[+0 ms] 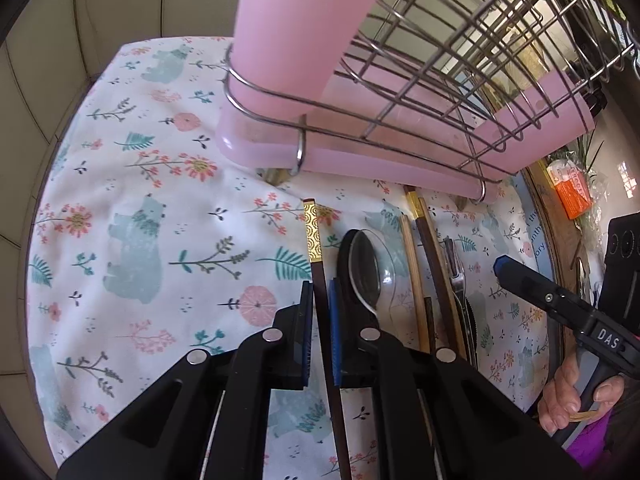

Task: Organize utensils
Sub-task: 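Grasp the gold-patterned chopstick with the left tool while the right tool grasps a clear fork, then lift both utensils and drop them into the pink cup with both tools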

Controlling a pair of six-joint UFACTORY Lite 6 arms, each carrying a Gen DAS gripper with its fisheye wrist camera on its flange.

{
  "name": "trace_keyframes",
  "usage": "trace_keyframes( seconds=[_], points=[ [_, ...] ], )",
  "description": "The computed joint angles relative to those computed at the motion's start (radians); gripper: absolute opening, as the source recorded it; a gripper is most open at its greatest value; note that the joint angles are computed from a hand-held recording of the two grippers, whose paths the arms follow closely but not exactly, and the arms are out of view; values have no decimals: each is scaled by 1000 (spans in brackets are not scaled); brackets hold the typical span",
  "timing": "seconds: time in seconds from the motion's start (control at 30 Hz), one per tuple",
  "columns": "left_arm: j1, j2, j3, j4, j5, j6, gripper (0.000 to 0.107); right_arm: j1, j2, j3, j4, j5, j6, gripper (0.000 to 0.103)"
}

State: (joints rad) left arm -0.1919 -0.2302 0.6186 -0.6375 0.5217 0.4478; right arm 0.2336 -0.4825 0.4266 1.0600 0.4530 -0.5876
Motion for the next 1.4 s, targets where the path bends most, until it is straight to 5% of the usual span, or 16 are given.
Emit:
trace_keyframes(
  seconds=[0.13, 0.2, 0.27, 0.37, 0.47, 0.87, 1.03, 1.4],
  points=[
    [52, -36, -18, 5, 24, 30, 7, 116, 86, 42, -65, -108, 87, 35],
    [81, -45, -25, -12, 39, 60, 7, 136, 129, 50, -87, -129, 110, 29],
    [100, -56, -32, -26, 52, 82, 7, 139, 179, 58, -33, -132, 47, 4],
    [139, -81, -37, -48, 81, 124, 7, 128, 168, 40, 31, -127, -17, 3],
    [173, -138, -43, -65, 121, 155, 6, 89, 63, -7, 74, -100, -56, 3],
    [397, -459, -13, -205, 352, 286, 5, -92, -479, -41, -217, 90, 239, 3],
    [506, -466, 142, -308, 415, 322, 5, -195, -520, 106, -202, 128, 169, 3],
    [432, -162, 773, -289, 379, 156, 5, -314, -199, 533, 202, 46, -250, 3]
  ],
)
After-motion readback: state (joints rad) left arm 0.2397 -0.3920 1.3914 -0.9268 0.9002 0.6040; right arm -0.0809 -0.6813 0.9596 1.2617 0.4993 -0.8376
